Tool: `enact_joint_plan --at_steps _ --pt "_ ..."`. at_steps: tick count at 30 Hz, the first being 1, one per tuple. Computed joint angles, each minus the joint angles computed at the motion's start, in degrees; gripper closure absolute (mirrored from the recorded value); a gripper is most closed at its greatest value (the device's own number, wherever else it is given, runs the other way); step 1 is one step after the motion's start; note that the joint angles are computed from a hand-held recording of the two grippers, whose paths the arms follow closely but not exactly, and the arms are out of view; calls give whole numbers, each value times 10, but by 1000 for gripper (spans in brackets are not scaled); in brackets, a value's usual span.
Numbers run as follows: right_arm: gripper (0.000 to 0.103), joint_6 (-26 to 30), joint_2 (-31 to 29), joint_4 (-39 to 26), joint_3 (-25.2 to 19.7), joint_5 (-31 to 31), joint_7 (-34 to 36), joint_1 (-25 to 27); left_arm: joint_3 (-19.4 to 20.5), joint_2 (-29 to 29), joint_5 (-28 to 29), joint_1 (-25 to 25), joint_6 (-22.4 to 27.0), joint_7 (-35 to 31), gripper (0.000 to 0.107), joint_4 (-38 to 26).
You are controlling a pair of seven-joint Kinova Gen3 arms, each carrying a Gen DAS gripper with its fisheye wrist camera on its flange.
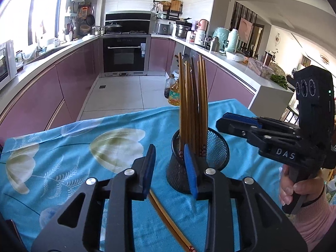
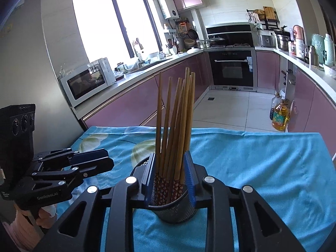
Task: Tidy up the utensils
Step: 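Open both tools over the cup and pull back toward the last chopsticks, then close the left tool on a chopstick while the right tool grasps the other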
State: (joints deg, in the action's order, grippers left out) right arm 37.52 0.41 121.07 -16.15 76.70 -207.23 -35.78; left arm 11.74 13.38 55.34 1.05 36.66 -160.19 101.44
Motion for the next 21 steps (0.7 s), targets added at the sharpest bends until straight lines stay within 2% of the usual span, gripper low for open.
enact_joint_plan --at_steps 4,6,9,17,21 --pt "73 14 -8 8 -23 1 9 -24 -9 -18 25 -15 -18 -36 73 48" --pt "66 7 -2 6 -29 -13 32 -34 -17 -21 37 -24 -16 -51 71 66" --pt "63 -16 23 -1 -28 -43 68 -46 -28 -21 56 -38 -7 -69 69 89" --pt "63 -93 97 -25 13 -133 140 -75 -47 -23 66 -52 -16 -98 68 132" --pt "63 -83 118 -40 35 -156 155 -104 -50 -23 66 -52 -19 -101 67 143"
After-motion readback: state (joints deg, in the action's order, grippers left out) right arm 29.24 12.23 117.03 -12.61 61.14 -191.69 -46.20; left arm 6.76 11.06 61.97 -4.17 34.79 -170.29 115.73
